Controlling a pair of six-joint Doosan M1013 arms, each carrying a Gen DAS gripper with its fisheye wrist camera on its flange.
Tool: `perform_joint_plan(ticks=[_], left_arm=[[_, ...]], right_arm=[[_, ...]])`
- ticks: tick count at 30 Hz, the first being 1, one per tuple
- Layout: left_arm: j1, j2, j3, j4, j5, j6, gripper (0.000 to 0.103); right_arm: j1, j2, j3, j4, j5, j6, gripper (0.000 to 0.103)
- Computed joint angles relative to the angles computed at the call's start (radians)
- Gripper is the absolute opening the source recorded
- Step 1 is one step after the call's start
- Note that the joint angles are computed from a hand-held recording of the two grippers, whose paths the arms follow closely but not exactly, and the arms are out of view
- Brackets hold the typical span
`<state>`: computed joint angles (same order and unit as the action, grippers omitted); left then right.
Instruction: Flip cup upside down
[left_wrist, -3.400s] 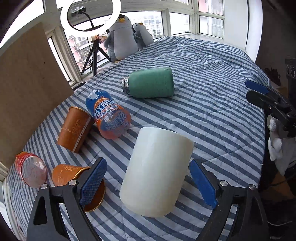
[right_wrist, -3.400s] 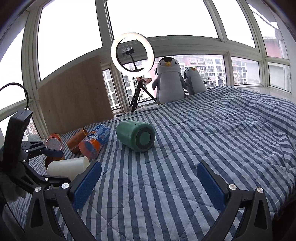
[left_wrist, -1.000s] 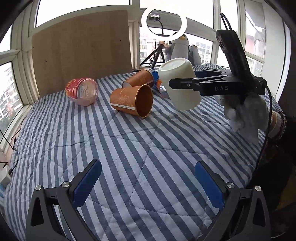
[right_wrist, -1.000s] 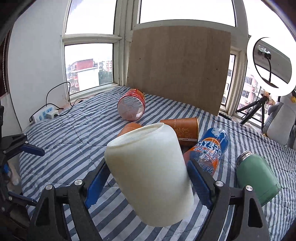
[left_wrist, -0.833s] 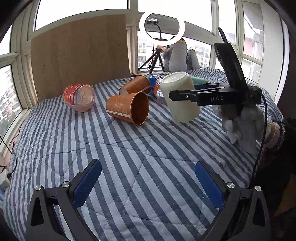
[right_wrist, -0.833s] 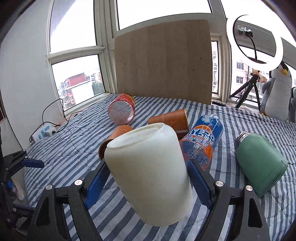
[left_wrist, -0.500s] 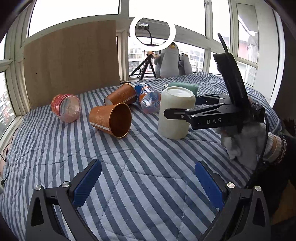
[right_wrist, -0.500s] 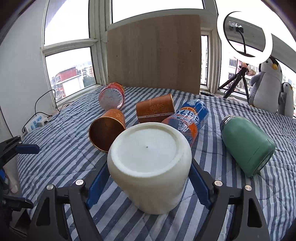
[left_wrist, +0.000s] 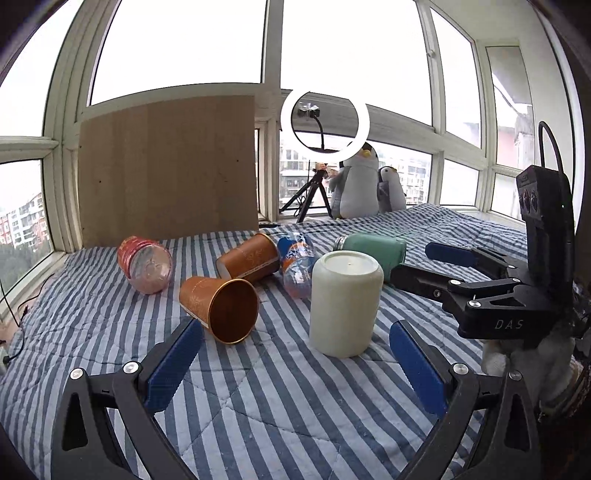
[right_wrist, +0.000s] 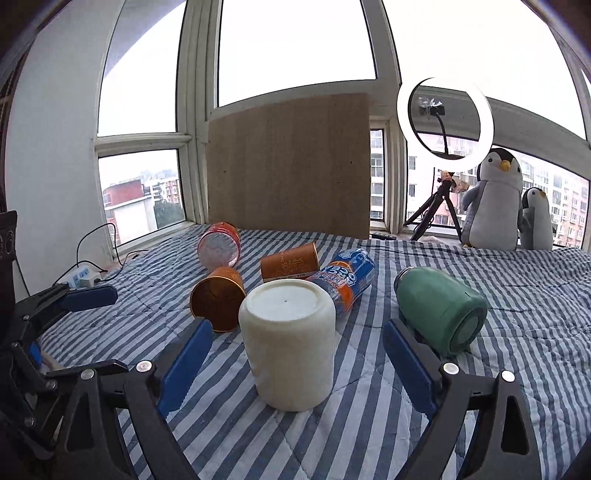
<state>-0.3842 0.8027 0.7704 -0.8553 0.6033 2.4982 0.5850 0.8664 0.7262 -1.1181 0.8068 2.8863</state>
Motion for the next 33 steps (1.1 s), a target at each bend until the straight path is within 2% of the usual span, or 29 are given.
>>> perform_joint_plan(ticks=[4, 6, 12, 18, 21, 25, 27, 33], left_arm=[[-0.014, -0.021, 0.053, -0.099, -0.156, 0.113, 0.103], [-0.021, -0.027, 0.074, -0.187, -0.228, 0.207, 0.103], [-0.024, -0.013, 0.076, -0.408, -0.303, 0.381, 0.103], [-0.026, 0.002, 0.062, -0.412, -0.33, 0.364, 0.103], [-0.029, -0.001, 0.076, -0.476, -0.346, 0.446, 0.103], [-0.035, -0.014, 0.105, -0.615, -0.374, 0.617, 0.103], [-0.035, -0.016, 0.111, -0.647, -0.375, 0.647, 0.103], [-0.028, -0.011, 0.101, -0.605, -0.368, 0.56, 0.103]], right_arm=[[0.009, -0.045, 0.089, -0.129, 0.023, 0.143, 0.092], [0.012, -0.061, 0.121, -0.183, 0.05, 0.209, 0.092], [0.014, -0.084, 0.182, -0.304, 0.131, 0.366, 0.092], [0.029, -0.065, 0.17, -0.367, 0.199, 0.373, 0.092], [0.038, -0.048, 0.145, -0.381, 0.228, 0.328, 0.092], [0.047, -0.033, 0.127, -0.407, 0.268, 0.309, 0.093], [0.047, -0.037, 0.134, -0.414, 0.272, 0.325, 0.096], [0.042, -0.053, 0.163, -0.417, 0.27, 0.387, 0.098]])
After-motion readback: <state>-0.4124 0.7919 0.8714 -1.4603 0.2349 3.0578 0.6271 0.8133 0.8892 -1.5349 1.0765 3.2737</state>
